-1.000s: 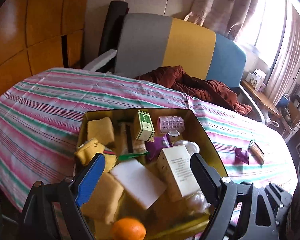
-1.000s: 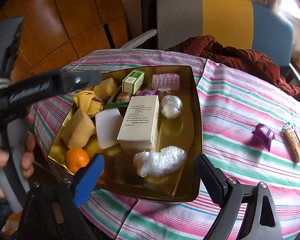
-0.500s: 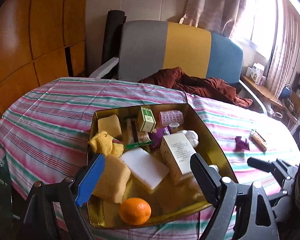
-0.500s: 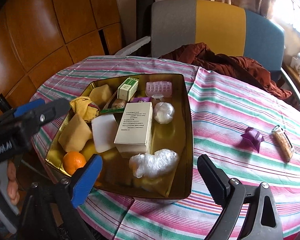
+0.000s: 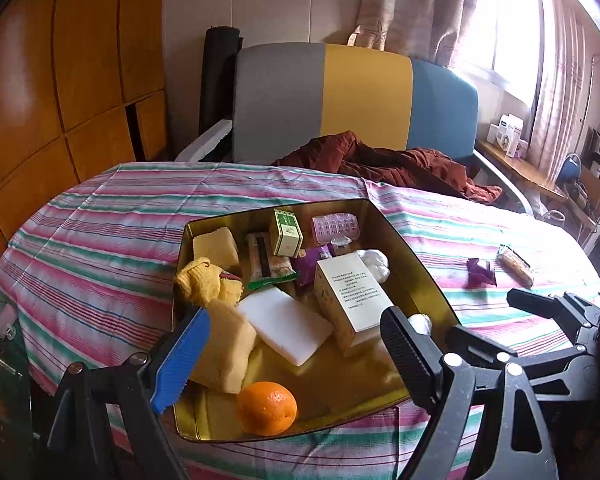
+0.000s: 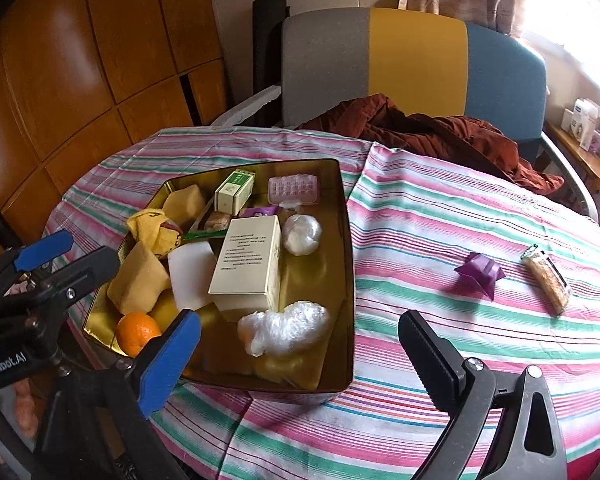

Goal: Organize objects
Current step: 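Move the right gripper to the cracker packet on the cloth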

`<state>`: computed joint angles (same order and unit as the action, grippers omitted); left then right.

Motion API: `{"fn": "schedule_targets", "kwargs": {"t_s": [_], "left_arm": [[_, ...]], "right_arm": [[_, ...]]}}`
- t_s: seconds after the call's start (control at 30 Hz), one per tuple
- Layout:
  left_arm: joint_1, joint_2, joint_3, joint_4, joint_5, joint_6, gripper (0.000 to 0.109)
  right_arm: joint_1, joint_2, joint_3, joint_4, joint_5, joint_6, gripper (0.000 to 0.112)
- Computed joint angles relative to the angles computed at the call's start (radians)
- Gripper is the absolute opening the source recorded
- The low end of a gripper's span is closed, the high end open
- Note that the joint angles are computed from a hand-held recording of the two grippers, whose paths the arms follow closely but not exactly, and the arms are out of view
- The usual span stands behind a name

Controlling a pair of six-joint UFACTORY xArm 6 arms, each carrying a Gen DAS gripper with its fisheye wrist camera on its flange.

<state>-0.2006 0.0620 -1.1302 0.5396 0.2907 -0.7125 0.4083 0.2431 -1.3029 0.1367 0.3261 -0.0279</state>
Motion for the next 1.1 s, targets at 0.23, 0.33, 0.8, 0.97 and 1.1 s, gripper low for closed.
{"fn": "schedule_targets", "kwargs": {"t_s": [0.23, 0.33, 0.8, 0.97, 1.1], "left_arm": [[-0.012, 0.0, 0.006, -0.004, 0.011, 0.013, 0.089], [-0.015, 0.003, 0.005, -0.007, 0.015, 0.019, 0.089], [-0.036, 0.015, -0.002, -0.013, 0.019, 0.057, 0.089], [-0.044, 0.026, -0.013, -0.036, 0.022, 0.087, 0.089], [-0.048, 0.038, -0.022, -0.071, 0.02, 0.12, 0.089]], "right_arm": [[-0.015, -0.009, 0.017, -0.043, -0.012, 0.047, 0.101], [-0.027, -0.013, 0.024, -0.054, -0.016, 0.063, 0.101], [-0.135, -0.024, 0.024, -0.226, 0.023, 0.242, 0.102], [-0.19, -0.017, 0.004, -0.303, 0.056, 0.301, 0.102], [-0.243, 0.001, -0.03, -0.317, 0.088, 0.33, 0.102]]}}
